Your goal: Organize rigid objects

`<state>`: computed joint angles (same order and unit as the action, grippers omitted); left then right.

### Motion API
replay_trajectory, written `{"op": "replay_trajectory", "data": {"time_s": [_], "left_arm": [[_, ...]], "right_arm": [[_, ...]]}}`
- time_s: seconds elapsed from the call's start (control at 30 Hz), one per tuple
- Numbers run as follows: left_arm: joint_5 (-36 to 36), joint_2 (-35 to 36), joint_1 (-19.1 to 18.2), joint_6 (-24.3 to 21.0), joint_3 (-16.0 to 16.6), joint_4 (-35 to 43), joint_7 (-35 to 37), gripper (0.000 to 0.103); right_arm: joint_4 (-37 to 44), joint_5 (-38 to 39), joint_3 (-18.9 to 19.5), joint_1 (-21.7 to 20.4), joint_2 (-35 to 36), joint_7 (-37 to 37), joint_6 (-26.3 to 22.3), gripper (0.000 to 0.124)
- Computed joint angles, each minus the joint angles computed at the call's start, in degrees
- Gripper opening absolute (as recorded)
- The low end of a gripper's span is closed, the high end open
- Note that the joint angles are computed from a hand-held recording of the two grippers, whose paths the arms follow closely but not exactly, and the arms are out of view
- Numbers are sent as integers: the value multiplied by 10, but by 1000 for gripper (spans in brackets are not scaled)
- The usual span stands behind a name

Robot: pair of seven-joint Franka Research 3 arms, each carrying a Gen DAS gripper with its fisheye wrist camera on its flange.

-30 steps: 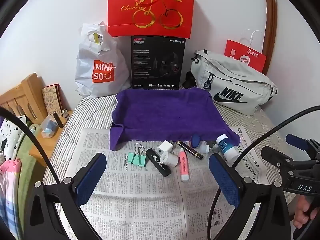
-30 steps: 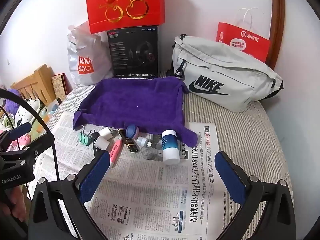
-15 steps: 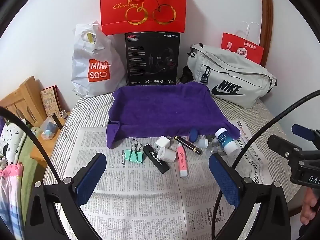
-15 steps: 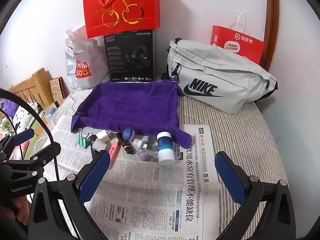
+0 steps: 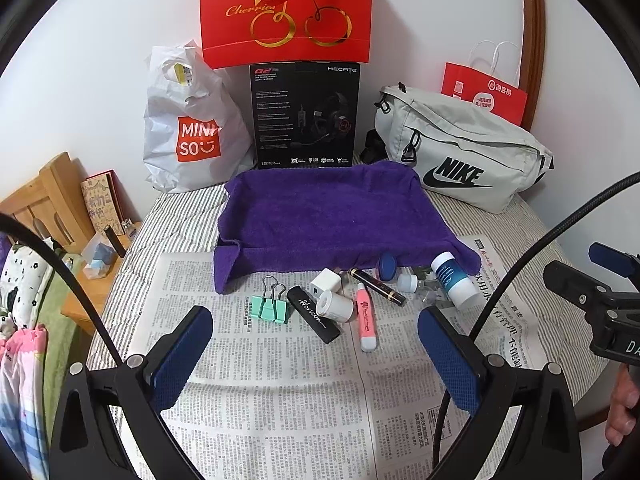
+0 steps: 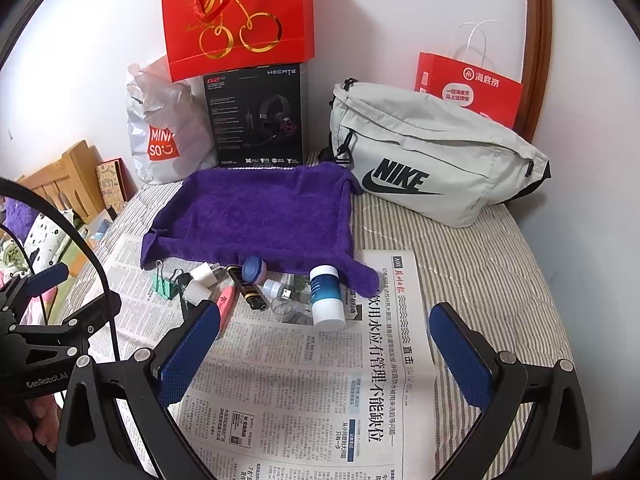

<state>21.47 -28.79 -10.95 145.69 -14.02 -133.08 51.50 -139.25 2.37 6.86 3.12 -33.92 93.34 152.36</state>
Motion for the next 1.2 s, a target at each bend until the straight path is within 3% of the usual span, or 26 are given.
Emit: {"op": "replay_trajectory", "data": {"time_s": [1.2], "left_arm": [[5,-3,-2,-5,-1,-5,-2,103]], "right_arm": [[-4,4,-4,1,-10,-7,-3,103]]}}
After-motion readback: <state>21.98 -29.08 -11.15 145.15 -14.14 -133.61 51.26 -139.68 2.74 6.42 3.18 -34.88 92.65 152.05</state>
